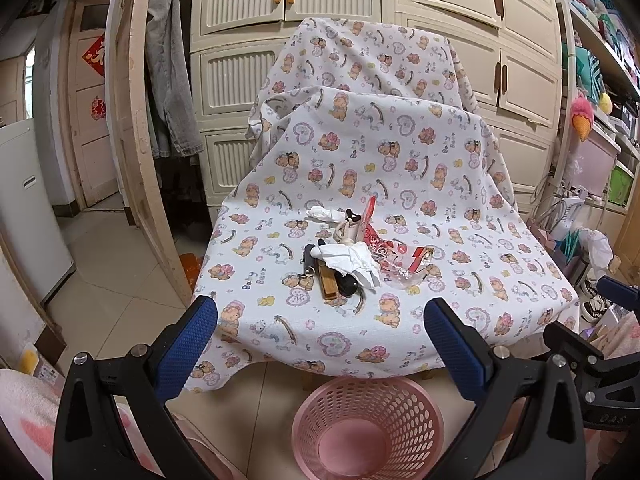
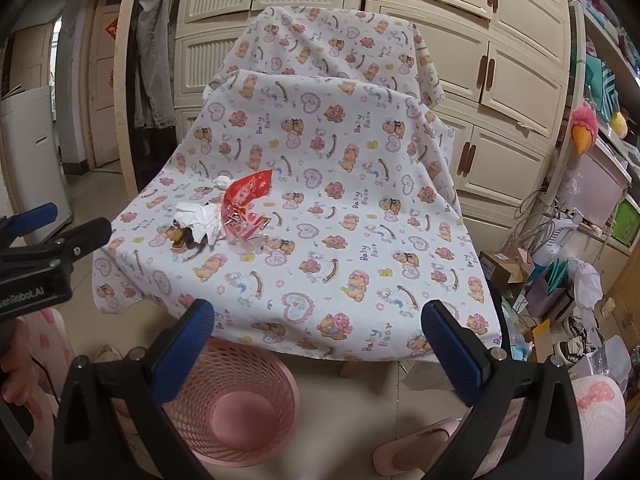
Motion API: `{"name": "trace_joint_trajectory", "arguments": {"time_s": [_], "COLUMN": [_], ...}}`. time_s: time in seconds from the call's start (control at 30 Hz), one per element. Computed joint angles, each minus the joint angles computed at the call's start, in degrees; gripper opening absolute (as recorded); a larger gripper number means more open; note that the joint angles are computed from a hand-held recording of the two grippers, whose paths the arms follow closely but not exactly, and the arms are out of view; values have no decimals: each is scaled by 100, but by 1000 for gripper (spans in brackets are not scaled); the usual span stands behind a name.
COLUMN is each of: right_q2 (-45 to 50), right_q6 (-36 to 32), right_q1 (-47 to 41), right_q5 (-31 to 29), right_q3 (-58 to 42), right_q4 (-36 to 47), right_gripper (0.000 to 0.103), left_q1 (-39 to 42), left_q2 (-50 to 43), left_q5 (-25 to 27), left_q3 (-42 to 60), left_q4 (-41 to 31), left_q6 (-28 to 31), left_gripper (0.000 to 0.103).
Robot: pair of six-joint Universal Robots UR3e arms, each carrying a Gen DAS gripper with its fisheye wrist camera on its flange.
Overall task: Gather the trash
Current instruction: 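Grasp the white tissue with the left gripper while the right gripper grasps the red wrapper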
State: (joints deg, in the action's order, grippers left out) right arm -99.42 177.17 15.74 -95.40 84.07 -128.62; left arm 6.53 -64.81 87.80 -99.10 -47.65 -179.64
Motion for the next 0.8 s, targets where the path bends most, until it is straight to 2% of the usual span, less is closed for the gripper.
{"name": "trace_joint_trajectory", "arguments": {"time_s": [0.27, 0.5, 0.57, 0.67, 0.73, 0.8], "right_q2": [-45, -39, 0, 277, 630, 918], "right_q6": [-15, -32, -80, -313, -486, -579], "right_q1": [-114, -205, -201, -182, -232, -336], "right_q5": [281, 499, 531, 628, 784, 1008], "right_q3": [-20, -40, -81, -466, -1089, -1647], "right_q4": [165, 281, 311, 418, 617, 791], "right_gripper": [96, 81, 78, 70, 65, 62], "left_q1": [58, 757, 841, 1137, 1063, 919], "left_q2": [19, 132, -103, -667, -1307, -1991], "left_q5": [-49, -945, -1037, -1549, -1426, -1188], "left_q3": [-5, 7, 385, 1391, 2334, 3234], "left_q4": [-53, -442, -828, -1769, -2329, -2514], "left_q6": [19, -6, -37, 79, 133, 217], "left_gripper": [102, 102, 102, 102, 100, 94]}}
